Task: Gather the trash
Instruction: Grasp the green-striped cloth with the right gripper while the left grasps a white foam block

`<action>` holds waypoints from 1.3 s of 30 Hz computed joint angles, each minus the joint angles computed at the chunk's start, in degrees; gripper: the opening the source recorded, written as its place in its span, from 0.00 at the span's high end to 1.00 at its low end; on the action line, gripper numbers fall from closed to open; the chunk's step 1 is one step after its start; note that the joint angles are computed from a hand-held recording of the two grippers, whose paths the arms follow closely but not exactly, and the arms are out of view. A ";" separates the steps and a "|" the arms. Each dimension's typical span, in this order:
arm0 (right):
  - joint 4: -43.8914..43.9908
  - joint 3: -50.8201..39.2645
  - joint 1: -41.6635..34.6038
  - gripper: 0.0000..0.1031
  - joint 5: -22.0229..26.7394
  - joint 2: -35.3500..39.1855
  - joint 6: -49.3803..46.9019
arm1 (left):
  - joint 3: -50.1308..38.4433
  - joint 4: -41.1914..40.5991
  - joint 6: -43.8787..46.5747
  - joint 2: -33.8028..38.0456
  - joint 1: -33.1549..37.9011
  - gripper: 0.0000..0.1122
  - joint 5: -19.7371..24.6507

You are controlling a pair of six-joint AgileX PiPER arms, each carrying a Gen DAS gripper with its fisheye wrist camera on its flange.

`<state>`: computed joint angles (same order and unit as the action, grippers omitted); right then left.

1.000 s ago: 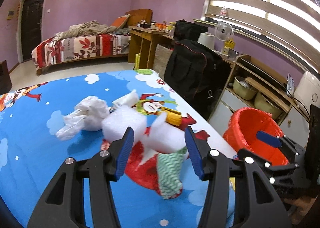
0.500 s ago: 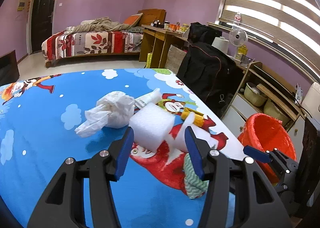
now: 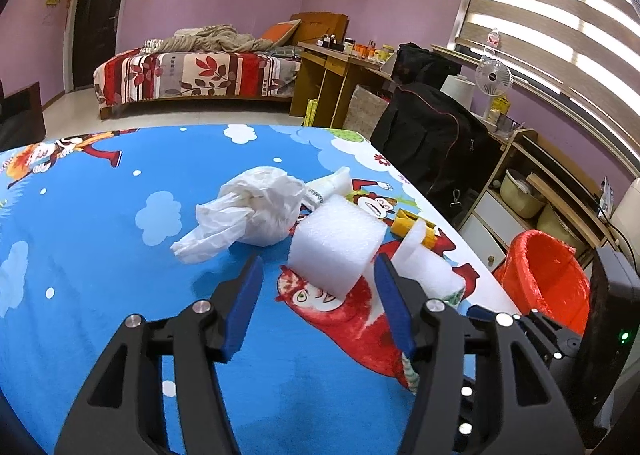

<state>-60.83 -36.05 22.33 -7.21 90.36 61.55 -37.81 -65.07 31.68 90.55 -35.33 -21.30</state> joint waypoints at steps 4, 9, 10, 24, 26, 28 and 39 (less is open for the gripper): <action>-4.20 -1.33 0.24 0.37 0.59 2.07 4.50 | -0.15 2.01 -1.77 0.52 0.62 0.48 0.42; -11.49 -2.18 -0.04 0.57 -0.10 3.36 11.33 | -0.56 4.94 -4.31 1.32 1.59 0.47 1.32; -13.06 -2.26 -0.13 0.60 -0.41 3.54 12.70 | -0.81 5.78 -4.88 1.64 1.86 0.47 1.64; -26.37 -0.01 -3.84 0.73 -4.14 -2.62 23.66 | -8.83 9.45 -3.20 9.16 4.71 0.42 8.17; -28.10 0.16 -5.06 0.73 -4.76 -3.60 25.18 | -10.12 7.67 -0.55 10.13 5.07 0.40 9.04; -29.84 0.10 -6.14 0.73 -5.25 -4.09 26.69 | -11.50 4.29 4.02 11.06 5.45 0.38 9.87; -33.75 -0.37 -13.60 0.73 -6.76 -6.49 28.96 | -17.69 -19.54 33.67 15.91 6.30 0.30 12.03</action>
